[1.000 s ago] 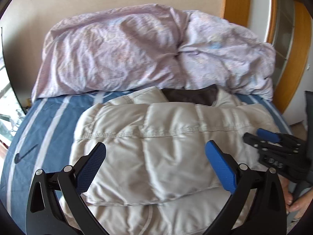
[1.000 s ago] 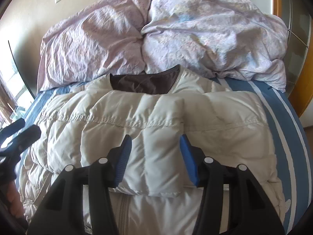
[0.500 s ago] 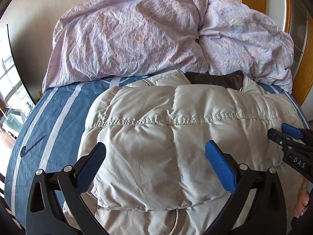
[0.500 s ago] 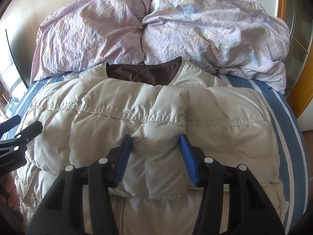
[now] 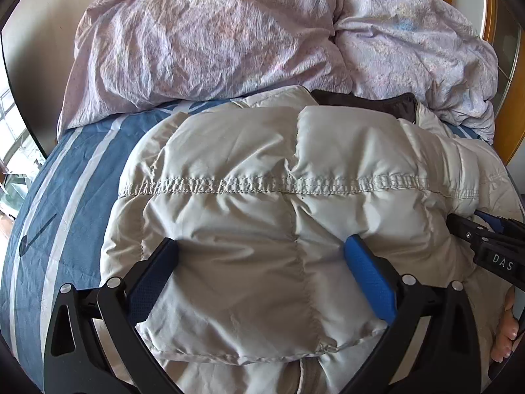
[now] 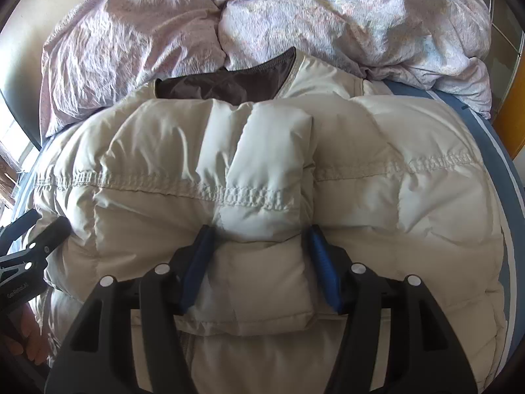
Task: Fold large clothes
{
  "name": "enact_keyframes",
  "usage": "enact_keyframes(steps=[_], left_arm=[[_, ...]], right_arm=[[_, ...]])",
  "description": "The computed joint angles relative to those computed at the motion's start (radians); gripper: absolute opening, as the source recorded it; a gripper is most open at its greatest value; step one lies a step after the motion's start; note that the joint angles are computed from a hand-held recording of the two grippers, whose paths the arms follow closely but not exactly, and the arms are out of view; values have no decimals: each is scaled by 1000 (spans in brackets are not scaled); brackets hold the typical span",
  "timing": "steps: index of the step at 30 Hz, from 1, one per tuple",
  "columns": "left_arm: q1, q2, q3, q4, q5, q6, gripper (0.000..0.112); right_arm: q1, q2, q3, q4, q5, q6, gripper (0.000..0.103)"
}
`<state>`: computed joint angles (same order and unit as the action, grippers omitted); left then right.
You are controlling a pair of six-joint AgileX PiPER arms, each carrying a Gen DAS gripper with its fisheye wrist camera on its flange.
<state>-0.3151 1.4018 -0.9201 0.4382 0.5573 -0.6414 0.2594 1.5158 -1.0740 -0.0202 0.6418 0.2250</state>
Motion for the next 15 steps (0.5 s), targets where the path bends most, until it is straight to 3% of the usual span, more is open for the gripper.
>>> enact_keyframes(steps=[9, 11, 15], left_arm=[[3, 23, -7, -5, 5, -2, 102], [3, 9, -2, -10, 13, 1, 102], [3, -24, 10, -16, 30, 7, 102]], right_arm=[[12, 25, -22, -34, 22, 45, 60], [10, 18, -22, -33, 30, 47, 64], [-34, -13, -17, 61, 55, -22, 67]])
